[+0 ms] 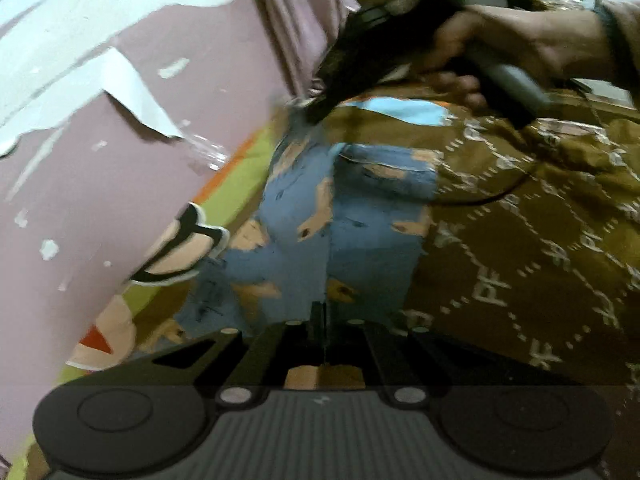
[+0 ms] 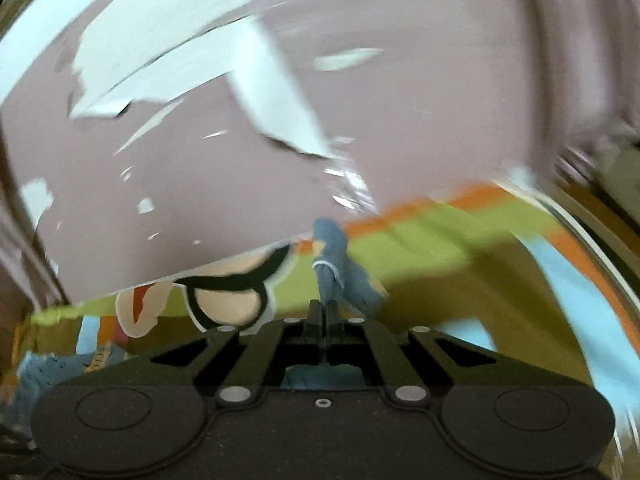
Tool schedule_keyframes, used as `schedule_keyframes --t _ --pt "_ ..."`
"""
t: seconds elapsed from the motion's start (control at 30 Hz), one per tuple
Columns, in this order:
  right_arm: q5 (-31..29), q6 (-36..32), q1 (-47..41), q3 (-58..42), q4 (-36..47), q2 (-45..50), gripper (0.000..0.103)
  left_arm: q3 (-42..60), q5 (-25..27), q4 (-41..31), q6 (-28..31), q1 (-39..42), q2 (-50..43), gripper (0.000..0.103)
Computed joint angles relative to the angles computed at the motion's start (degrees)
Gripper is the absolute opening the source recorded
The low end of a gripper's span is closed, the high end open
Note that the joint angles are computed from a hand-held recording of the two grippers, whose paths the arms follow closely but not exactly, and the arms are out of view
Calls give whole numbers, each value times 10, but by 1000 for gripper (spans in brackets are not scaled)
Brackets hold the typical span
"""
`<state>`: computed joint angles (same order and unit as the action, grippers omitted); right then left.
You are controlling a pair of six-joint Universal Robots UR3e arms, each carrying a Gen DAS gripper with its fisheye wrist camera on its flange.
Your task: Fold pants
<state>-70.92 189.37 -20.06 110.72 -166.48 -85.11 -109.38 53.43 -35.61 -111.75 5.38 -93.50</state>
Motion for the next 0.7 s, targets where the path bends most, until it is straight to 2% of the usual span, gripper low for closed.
schedule_keyframes --t 0.1,0.2,0.27,0.33,0.4,0.47,0.57,0.7 --pt "-11 29 -25 139 -39 -74 1 -10 3 -23 40 1 -3 0" --pt "3 37 -40 189 -42 -72 3 -22 13 -14 58 -4 -11 0" --pt "14 48 -48 200 -44 -66 16 -21 19 -12 55 -10 -16 0" --pt "37 60 -59 213 -73 -58 22 -18 19 -13 49 -9 -17 0" --pt "42 65 -62 207 -92 -44 35 -17 20 -10 43 -9 -16 0" --pt "46 65 -66 193 -96 -27 41 -12 24 -12 38 -12 -18 0" --pt "36 80 -72 175 -93 -14 43 -15 25 -8 39 -13 -15 0" --pt "31 118 -89 145 -80 10 42 -20 25 -1 39 -12 -13 0"
